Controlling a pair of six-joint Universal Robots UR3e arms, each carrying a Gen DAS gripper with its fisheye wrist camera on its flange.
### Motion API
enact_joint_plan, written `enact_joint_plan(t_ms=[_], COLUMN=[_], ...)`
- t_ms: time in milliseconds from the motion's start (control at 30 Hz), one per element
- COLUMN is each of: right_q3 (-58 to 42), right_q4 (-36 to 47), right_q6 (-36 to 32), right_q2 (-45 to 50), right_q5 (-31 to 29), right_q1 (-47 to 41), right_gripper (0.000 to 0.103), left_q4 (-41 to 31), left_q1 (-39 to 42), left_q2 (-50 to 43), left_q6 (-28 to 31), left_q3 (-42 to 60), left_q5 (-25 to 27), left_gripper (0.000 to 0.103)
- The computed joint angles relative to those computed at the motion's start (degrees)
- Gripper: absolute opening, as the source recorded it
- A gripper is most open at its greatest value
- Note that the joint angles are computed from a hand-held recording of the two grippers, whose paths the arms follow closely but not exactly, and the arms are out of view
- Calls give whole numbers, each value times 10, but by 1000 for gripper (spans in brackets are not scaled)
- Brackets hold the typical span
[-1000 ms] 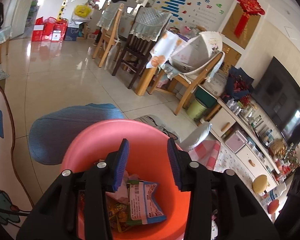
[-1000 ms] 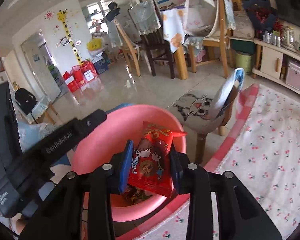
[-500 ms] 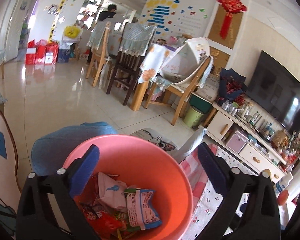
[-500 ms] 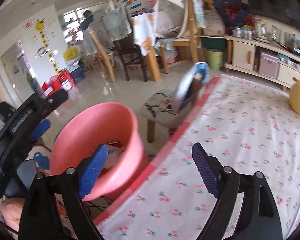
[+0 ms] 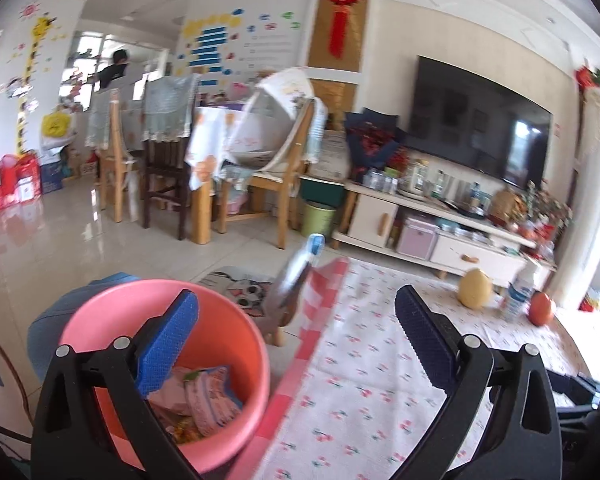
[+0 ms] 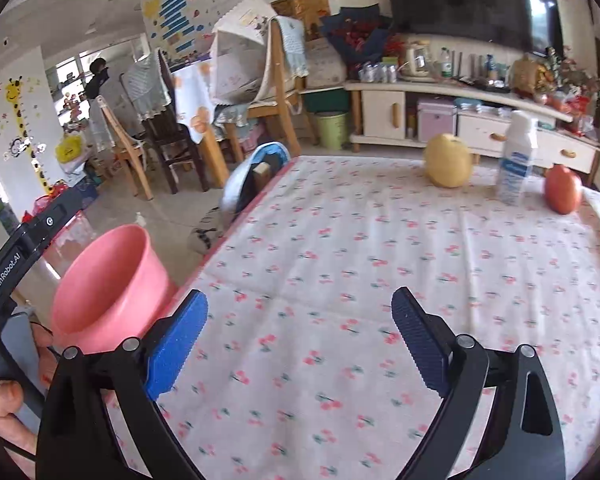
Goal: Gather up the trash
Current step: 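Move both open tools back from the pink bucket over the table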
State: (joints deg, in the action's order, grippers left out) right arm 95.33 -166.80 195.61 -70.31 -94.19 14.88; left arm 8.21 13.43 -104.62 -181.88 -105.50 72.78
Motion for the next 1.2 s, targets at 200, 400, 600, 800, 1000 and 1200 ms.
enact_joint_plan(t_ms=[200, 400, 600, 800, 1000, 1200], right_q3=[147, 265, 366, 393, 375, 342], right_q4=[-33, -38, 18, 122, 198, 258], right_q6=[-9, -24, -30, -31, -10, 57], right_q2=[-123, -258, -450, -630, -708, -712], right_q5=[-33, -96, -131, -188, -314, -455], right_q1=[-22, -27, -52, -48, 36, 166], right_gripper=[92, 92, 93, 94, 95, 95], left_q4=[-18, -40, -75, -98, -105, -125], left_q1=[-75, -137, -208, -293, -383, -441], left_q2=[35, 107, 191, 246, 276, 304], left_q6=[58, 69, 46, 21, 27, 24], left_q3=[-26, -79, -112, -113, -96, -82], left_q5=[33, 64, 103, 181, 265, 300], left_gripper=[99, 99, 99, 99, 99, 99])
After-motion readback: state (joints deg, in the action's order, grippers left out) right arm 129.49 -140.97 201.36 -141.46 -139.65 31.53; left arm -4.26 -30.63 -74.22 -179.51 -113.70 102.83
